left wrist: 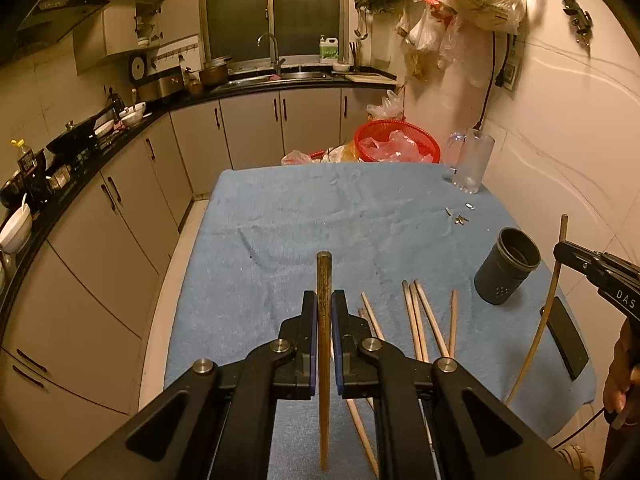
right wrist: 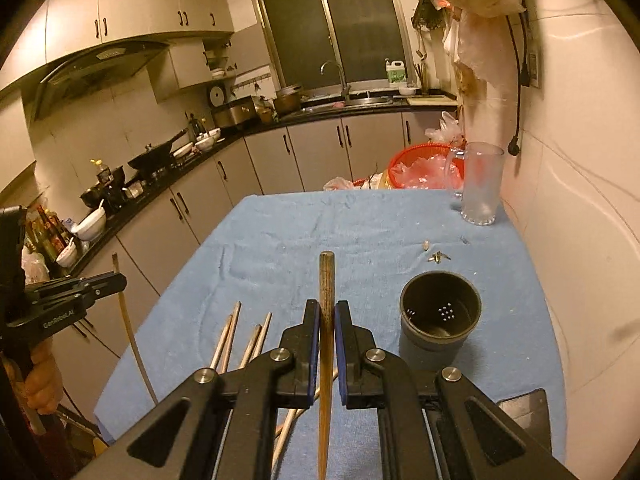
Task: Organize utensils
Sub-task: 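Lift both held chopsticks off the towel and tilt them upright, then carry both upright chopsticks over the black cup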
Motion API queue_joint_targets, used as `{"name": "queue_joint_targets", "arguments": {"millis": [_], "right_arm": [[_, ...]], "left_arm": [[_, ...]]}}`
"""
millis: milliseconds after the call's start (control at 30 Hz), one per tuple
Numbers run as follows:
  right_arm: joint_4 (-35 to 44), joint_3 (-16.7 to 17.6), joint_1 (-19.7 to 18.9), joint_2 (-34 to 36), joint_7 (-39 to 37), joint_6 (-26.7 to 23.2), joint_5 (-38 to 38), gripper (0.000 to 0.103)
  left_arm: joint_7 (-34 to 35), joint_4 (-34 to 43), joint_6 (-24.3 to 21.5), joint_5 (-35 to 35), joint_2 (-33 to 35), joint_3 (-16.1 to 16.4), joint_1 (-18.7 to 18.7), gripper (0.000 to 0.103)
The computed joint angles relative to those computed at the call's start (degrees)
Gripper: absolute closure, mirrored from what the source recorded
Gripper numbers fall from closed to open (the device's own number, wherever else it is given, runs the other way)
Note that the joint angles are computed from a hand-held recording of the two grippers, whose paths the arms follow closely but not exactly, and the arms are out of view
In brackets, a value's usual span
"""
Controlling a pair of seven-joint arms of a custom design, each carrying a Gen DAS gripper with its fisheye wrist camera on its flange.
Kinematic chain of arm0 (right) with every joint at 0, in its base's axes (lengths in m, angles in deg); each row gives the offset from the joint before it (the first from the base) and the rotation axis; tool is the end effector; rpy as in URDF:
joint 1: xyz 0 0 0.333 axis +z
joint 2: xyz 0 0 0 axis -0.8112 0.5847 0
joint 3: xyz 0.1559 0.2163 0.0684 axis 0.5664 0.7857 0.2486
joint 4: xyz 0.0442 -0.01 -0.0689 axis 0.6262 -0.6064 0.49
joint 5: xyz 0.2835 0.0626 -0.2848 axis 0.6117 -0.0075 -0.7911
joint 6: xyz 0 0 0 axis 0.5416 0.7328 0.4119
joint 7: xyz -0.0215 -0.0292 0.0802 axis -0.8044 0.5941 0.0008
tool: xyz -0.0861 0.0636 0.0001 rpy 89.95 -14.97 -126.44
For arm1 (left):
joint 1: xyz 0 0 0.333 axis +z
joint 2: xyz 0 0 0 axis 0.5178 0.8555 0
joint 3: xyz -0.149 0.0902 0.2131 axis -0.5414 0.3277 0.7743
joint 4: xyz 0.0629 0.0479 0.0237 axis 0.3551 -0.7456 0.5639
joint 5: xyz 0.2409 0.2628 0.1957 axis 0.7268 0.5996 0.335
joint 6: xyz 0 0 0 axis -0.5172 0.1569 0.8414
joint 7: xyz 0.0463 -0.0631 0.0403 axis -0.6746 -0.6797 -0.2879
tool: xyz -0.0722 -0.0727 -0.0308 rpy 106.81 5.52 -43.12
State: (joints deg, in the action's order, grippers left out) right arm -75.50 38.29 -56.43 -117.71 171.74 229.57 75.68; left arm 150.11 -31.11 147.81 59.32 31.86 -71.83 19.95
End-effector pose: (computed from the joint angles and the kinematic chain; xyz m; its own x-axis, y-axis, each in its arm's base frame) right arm 0.4085 0.0522 0.5028 -0.1834 -0.9609 -0.2072 -0.5520 0.2751 -0.7871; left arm 0.5531 -0.1935 0.5380 -0.5197 -0.8544 0.0016 -0.5981 0.3625 -0.7147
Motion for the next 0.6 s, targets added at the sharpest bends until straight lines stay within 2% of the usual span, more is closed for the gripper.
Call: {"name": "queue_joint_targets", "arguments": {"millis": [267, 600], "right_arm": [[-0.84, 0.06, -1.11, -2.17, 0.52, 1.3, 0.35, 0.095], [-0.97, -1.56, -1.22, -2.31, -0.53, 2.57, 2.07, 0.095]], "left_arm": [[-1.01, 0.66, 0.08, 0.55, -0.49, -0.3, -0.43, 0.096], [-2.64, 3.35, 0.09, 1.86, 0.5, -0.82, -0.85, 0.096]]}}
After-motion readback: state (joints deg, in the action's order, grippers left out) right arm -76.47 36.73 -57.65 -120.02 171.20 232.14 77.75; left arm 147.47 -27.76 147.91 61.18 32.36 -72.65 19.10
